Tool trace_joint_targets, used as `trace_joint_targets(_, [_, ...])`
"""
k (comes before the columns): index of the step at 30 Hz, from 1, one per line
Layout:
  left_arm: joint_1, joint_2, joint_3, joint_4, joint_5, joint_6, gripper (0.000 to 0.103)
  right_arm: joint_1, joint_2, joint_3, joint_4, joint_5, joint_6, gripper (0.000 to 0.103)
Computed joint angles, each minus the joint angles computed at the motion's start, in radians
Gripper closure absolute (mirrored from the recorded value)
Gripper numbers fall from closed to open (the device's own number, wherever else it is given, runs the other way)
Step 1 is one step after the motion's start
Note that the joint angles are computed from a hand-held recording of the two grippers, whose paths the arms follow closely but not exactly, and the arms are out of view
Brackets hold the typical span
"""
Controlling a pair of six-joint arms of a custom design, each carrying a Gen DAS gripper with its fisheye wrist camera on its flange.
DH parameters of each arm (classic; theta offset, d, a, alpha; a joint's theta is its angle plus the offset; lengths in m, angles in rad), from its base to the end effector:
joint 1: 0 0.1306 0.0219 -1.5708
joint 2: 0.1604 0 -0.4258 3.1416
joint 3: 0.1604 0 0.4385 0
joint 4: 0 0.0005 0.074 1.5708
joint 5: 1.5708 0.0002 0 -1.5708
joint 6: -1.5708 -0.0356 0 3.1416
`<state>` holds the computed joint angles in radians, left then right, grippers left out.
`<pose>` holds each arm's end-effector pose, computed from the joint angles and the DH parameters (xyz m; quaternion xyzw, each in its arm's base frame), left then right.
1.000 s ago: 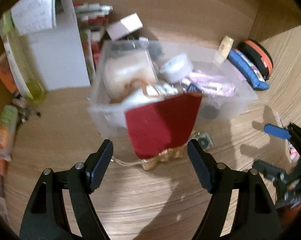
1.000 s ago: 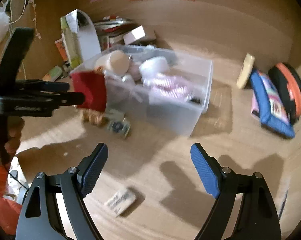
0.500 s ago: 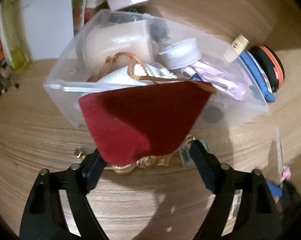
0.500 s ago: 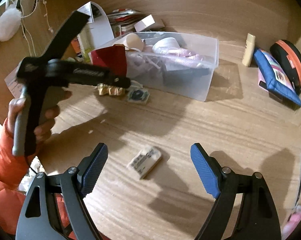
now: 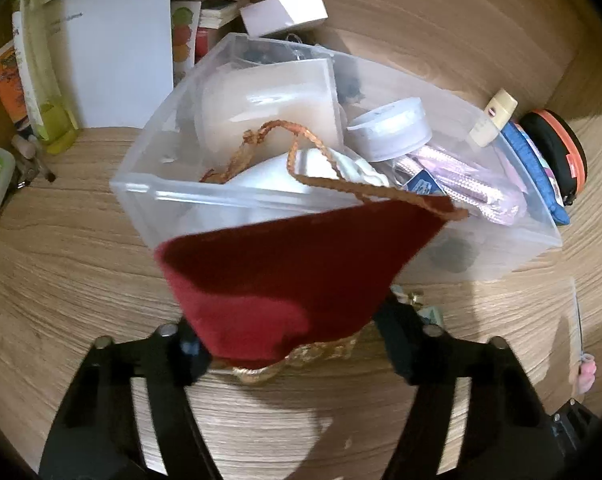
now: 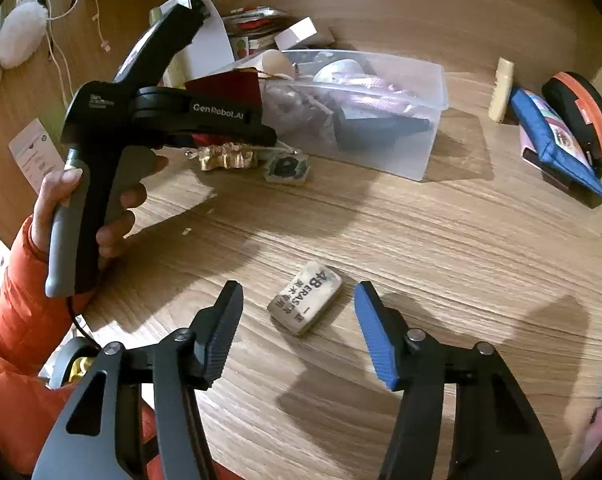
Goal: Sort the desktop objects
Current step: 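Grasp the red velvet pouch with the left gripper while the right grasps the white eraser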
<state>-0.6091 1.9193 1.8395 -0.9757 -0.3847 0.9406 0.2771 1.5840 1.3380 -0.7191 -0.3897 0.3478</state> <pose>0.5971 -0.4008 0.3743 -0.2046 0.9281 -0.0429 0.3080 0.5557 0.1716 0.3552 -0.3428 0.8733 0.1743 0.2989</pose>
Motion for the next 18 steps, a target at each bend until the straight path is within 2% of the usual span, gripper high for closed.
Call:
trace_joint_targets(3, [-0.001, -0.019, -0.03, 0.031, 0.005, -0.008, 0.046, 0.005, 0.011, 0.006, -0.007, 0.0, 0.003, 0.052])
trace_joint_targets(6, [-0.004, -0.031, -0.046, 0.048, 0.013, -0.023, 0.055, 0.005, 0.015, 0.007, -0.003, 0.004, -0.001, 0.06])
trace_joint_targets(9, [-0.002, -0.05, -0.067, 0.084, 0.094, -0.073, 0.066, -0.007, 0.02, 0.02, -0.027, -0.026, -0.004, 0.073])
trace_joint_targets(12, [-0.003, -0.072, -0.081, 0.1, 0.136, -0.109, 0.067, -0.027, 0.026, 0.033, -0.033, -0.054, -0.022, 0.08])
trace_joint_targets(18, [-0.023, -0.119, -0.108, 0.102, 0.118, -0.155, 0.067, -0.036, 0.032, 0.05, -0.019, -0.053, -0.052, 0.087])
